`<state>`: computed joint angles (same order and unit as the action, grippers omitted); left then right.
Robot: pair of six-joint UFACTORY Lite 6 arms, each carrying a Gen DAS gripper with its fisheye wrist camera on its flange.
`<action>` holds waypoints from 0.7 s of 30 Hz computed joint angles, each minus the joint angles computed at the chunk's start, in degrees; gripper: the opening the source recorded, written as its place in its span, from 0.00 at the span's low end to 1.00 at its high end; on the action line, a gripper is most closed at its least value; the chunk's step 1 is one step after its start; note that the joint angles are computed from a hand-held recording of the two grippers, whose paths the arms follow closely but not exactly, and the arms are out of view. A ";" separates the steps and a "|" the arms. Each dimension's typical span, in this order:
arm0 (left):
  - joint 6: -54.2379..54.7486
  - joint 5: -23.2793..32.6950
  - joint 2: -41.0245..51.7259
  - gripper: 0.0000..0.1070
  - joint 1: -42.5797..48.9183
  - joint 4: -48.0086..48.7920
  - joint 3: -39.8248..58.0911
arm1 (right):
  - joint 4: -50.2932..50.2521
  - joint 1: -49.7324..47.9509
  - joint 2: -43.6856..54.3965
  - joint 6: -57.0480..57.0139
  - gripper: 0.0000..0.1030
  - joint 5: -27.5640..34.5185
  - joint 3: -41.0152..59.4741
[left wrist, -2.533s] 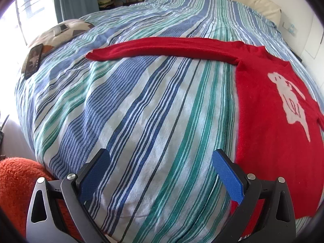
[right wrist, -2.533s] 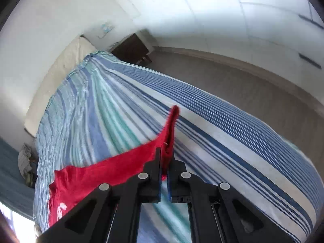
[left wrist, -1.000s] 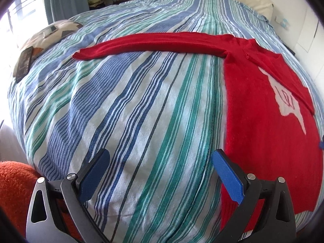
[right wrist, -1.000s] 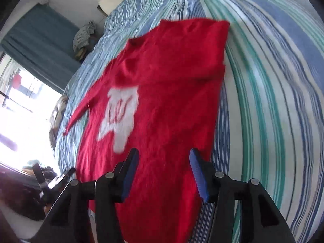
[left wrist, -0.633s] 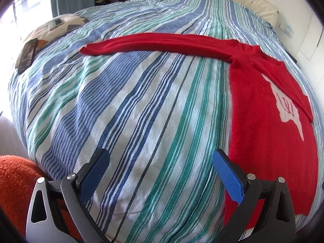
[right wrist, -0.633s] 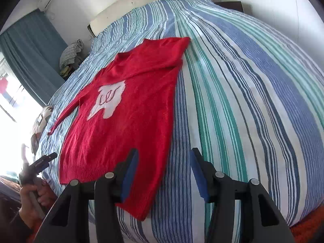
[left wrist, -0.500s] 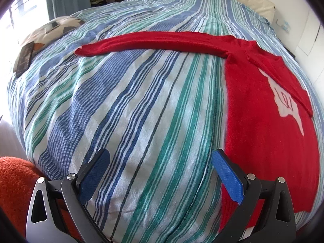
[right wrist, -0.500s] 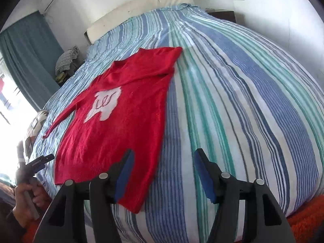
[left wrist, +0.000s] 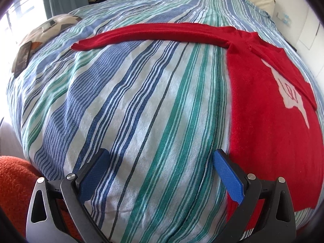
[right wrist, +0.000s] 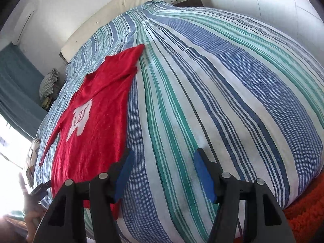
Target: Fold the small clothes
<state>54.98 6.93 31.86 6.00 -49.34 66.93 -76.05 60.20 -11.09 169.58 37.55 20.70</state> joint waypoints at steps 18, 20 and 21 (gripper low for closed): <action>-5.03 5.00 0.60 0.95 1.51 5.99 2.73 | -3.97 -1.29 1.52 3.81 0.64 -2.33 -0.52; -1.97 11.94 1.75 0.95 4.95 1.83 9.14 | -4.39 -1.29 1.10 4.47 0.64 -2.40 -0.88; -3.40 14.69 3.36 0.95 6.68 1.83 13.79 | -4.66 -1.24 1.04 4.82 0.64 -2.42 -1.03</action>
